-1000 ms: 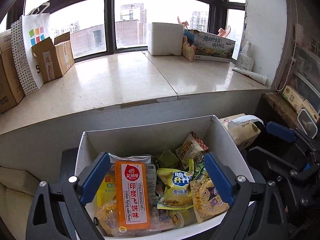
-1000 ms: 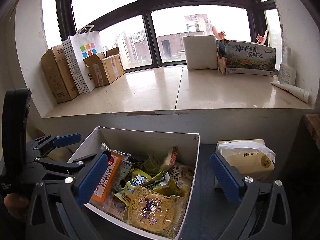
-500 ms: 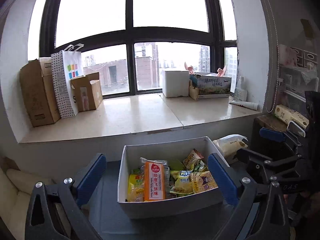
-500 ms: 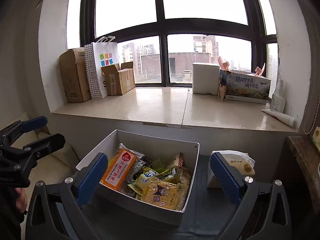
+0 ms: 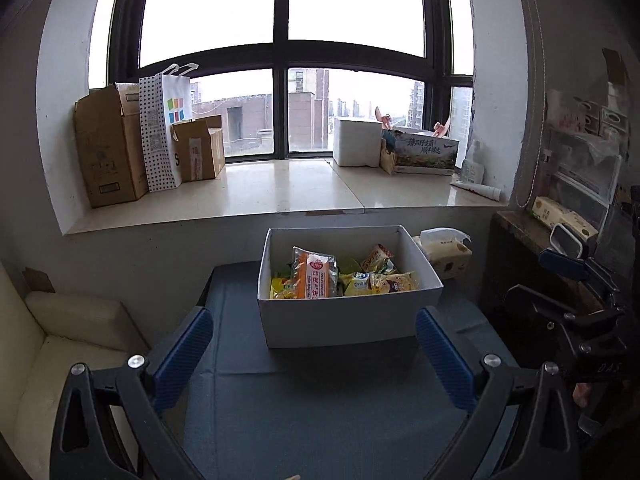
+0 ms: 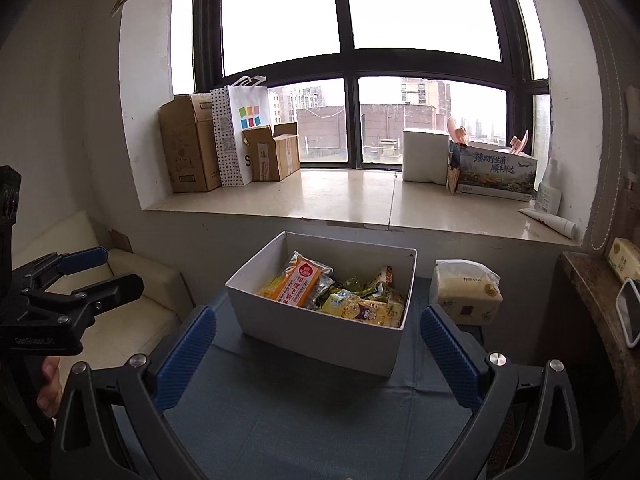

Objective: Organize snacks

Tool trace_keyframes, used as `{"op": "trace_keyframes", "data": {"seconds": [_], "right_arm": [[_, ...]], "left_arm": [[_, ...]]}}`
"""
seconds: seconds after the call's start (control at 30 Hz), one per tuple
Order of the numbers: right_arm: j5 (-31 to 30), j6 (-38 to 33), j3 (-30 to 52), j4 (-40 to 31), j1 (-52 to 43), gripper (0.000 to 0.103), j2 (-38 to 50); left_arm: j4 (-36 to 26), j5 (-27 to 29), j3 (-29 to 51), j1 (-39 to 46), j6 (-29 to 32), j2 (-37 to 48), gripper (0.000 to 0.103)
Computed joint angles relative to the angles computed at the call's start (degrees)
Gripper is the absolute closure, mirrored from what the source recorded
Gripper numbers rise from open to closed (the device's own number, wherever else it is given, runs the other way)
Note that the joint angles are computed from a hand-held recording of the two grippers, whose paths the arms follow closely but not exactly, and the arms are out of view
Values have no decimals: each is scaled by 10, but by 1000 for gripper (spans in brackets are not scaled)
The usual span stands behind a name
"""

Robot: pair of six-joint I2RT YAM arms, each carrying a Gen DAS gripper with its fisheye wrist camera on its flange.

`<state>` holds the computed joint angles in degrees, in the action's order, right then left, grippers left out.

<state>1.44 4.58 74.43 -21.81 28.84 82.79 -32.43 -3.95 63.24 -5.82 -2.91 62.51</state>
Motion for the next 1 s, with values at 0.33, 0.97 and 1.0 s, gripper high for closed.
{"op": "trace_keyframes", "data": {"seconds": [0.33, 0.97, 1.0], "right_arm": [[-10, 58, -118, -14, 13, 0, -70], [1, 52, -113, -19, 17, 0, -79], [1, 52, -112, -20, 17, 0, -79]], "left_arm": [[-48, 24, -70, -45, -26, -74, 0], [-45, 29, -64, -35, -38, -59, 0], [-45, 29, -64, -35, -38, -59, 0]]}}
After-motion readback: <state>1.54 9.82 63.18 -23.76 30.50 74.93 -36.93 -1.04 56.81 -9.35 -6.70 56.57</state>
